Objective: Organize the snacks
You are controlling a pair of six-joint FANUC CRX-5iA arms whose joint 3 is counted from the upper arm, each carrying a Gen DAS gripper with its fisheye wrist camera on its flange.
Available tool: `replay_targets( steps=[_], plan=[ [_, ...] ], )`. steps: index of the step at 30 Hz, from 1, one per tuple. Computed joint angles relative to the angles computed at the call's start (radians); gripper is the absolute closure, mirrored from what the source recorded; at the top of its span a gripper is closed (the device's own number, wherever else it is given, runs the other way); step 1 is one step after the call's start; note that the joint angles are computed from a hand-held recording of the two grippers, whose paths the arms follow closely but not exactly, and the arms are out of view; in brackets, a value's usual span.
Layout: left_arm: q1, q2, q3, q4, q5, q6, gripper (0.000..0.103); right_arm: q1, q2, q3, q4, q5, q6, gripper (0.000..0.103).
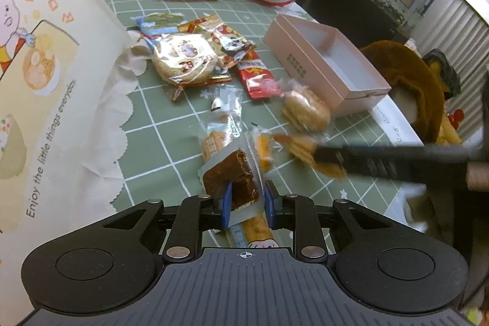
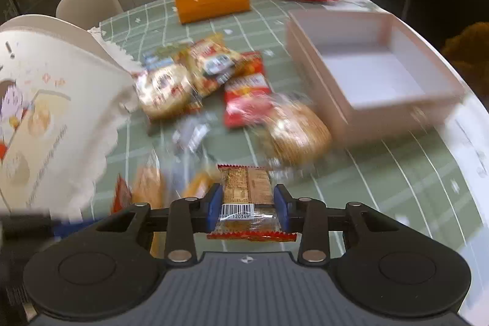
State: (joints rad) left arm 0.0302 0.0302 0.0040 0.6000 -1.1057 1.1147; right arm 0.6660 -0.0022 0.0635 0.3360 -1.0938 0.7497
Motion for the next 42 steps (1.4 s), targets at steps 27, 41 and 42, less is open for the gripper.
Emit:
replay_targets(
  steps=[27, 41, 42],
  plan=[
    [-0.113, 0.012, 0.001, 0.072, -0.024, -0.136, 0.085, 0.079, -0.321, -0.395, 0.214, -0.04, -0.351, 0.067],
    [-0.105, 0.043, 0.069, -0.141, 0.031, 0.052, 0.082, 0.167, -0.322, -0.419, 0.245, 0.028, -0.357, 0.043],
    [-0.096, 0.038, 0.063, -0.12, 0.028, 0.044, 0.082, 0.174, -0.308, -0.408, 0.234, 0.037, -0.348, 0.043]
  ],
)
